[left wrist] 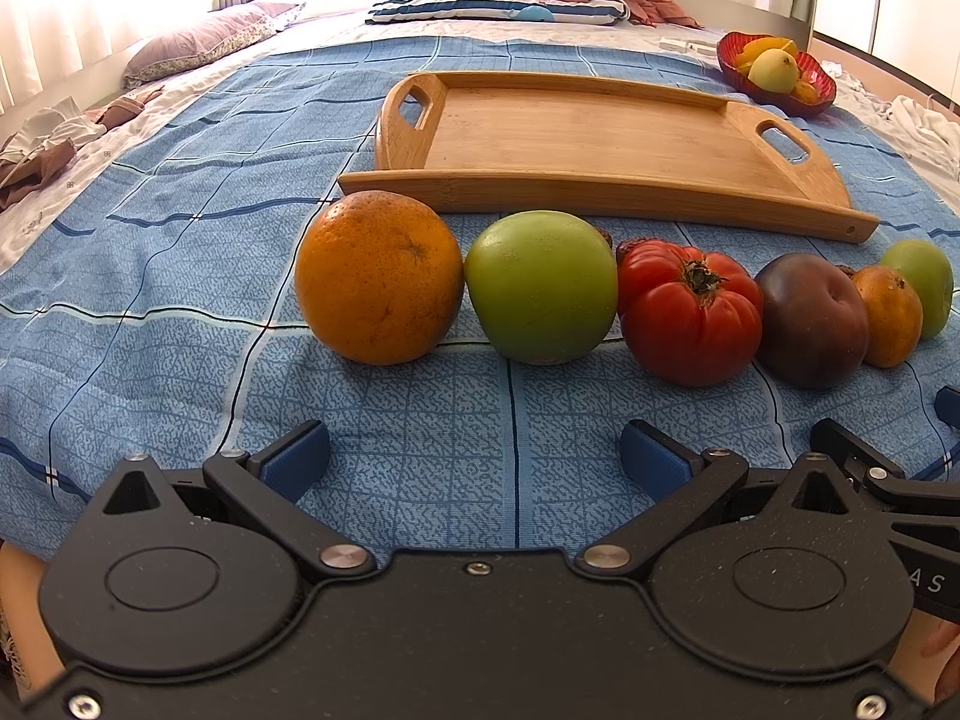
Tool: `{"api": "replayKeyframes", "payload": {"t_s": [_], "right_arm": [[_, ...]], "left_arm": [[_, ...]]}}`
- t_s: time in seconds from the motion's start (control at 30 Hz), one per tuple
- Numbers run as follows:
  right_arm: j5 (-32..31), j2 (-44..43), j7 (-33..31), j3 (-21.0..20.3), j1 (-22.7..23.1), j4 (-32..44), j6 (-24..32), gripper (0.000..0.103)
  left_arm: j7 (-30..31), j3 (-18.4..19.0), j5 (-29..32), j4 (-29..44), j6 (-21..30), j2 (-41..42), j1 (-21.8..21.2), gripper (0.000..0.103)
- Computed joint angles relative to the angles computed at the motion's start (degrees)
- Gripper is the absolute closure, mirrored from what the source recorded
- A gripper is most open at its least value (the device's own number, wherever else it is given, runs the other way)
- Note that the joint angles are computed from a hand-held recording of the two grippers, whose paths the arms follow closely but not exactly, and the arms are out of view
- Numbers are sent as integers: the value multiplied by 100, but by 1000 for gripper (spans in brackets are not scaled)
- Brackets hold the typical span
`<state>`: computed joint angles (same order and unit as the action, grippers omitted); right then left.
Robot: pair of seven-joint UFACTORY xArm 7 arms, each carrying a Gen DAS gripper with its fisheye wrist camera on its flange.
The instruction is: Organize fruits
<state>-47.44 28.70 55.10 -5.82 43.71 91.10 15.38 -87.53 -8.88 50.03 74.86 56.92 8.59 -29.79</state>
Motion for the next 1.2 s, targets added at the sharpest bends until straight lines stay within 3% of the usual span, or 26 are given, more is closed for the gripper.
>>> {"api": "replayKeyframes", "payload": {"t_s": [0.17, 0.37, 0.5, 0.57, 0.63, 0.7, 0.8, 0.9, 0.93, 1.03, 1.1, 1.2], "right_arm": [[86, -20, -110, 1, -86, -83, -247, 0], [-203, 24, 130, -295, 141, -91, -354, 0], [158, 17, -348, 38, -124, -27, -269, 0], [227, -15, -328, -18, -115, -82, -414, 0], [142, -50, -203, -202, -6, -144, -596, 1], [-238, -77, 257, -668, 316, -181, -841, 4], [-977, -68, 1062, -1329, 763, -124, -1122, 17], [-1659, -43, 1810, -1702, 1059, 39, -928, 36], [-1747, -40, 1892, -1679, 1055, 77, -801, 47], [-1643, -21, 1779, -1339, 773, 162, -583, 58], [-1418, -21, 1610, -996, 461, 170, -586, 59], [-1116, -17, 1314, -528, 43, 176, -649, 59]], "left_arm": [[-162, 0, 197, -263, -241, -154, 37, 0], [-450, -72, 635, -424, -245, -199, 26, 0], [-467, -99, 752, -523, -322, -303, 46, 2], [-544, -126, 889, -600, -307, -401, 57, 4], [-666, -175, 1166, -678, -181, -508, 52, 5], [-734, -243, 1431, -705, 32, -590, 45, 7], [-833, -320, 1784, -731, 292, -700, 68, 12], [-943, -355, 1950, -792, 387, -818, 153, 20], [-947, -355, 1948, -809, 379, -846, 194, 22], [-965, -339, 1869, -872, 287, -910, 334, 37], [-1025, -322, 1806, -955, 138, -969, 428, 48], [-1160, -309, 1740, -1078, -144, -1040, 566, 50]]}}
